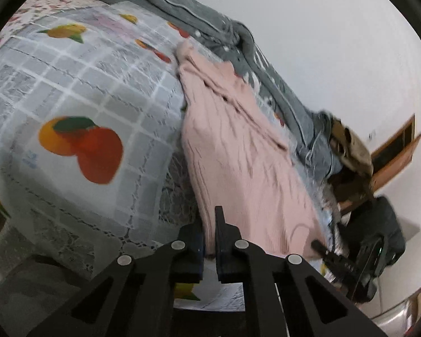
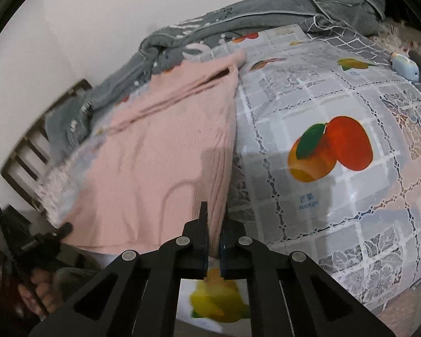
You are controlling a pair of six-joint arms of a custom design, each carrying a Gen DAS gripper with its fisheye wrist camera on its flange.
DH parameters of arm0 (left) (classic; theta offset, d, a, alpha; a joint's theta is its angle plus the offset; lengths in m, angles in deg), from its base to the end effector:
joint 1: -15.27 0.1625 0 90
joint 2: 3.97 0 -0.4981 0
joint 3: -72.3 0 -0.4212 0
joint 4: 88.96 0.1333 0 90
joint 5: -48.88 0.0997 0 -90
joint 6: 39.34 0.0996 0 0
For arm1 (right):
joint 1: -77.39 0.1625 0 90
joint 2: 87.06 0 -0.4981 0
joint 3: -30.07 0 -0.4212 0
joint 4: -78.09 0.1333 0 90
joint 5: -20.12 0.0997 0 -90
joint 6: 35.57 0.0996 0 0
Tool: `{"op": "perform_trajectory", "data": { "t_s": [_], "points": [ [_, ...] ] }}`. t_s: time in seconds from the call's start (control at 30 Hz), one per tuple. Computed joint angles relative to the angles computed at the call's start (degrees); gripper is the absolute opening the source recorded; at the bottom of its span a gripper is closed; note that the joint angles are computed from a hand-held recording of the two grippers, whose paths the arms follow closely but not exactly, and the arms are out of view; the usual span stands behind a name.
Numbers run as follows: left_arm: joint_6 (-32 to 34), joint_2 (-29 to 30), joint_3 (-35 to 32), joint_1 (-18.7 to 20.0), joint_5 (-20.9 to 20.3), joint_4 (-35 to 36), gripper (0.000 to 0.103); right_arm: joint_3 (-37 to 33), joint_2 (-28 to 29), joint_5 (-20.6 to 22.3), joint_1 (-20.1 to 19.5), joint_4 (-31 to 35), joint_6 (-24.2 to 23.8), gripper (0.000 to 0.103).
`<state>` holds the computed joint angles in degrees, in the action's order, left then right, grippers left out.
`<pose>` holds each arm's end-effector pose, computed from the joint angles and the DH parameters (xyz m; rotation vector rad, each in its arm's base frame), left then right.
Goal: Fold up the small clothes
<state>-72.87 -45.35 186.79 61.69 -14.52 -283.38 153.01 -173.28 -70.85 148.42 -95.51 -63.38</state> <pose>-0.3038 -0.5773 0.0645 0.0632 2.9319 -1.0724 -0.0417 -0.5263 0.4124 0.1919 -2.6068 1.0314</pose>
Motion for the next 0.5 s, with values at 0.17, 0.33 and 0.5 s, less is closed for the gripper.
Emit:
{"op": "perform_trajectory", "data": {
  "t_s": [0.17,0.33,0.5],
  "points": [
    [-0.8,-2.3,-0.6,-1.2,1.6,1.9,0.006,-0.5,-1.2,0.3,1.8,1.9,1.9,0.005],
    [-1.3,-3.3,-2.4,-2.4,3.9,5.8,0.006,-1.8,-2.4,0.8,2.9,5.1,3.5,0.005],
    [-1.2,-3.5,-4.8,-2.3,3.7,5.4,0.006,-5.2,-2.0,2.3,3.9,8.6,6.3,0.005]
  ]
}}
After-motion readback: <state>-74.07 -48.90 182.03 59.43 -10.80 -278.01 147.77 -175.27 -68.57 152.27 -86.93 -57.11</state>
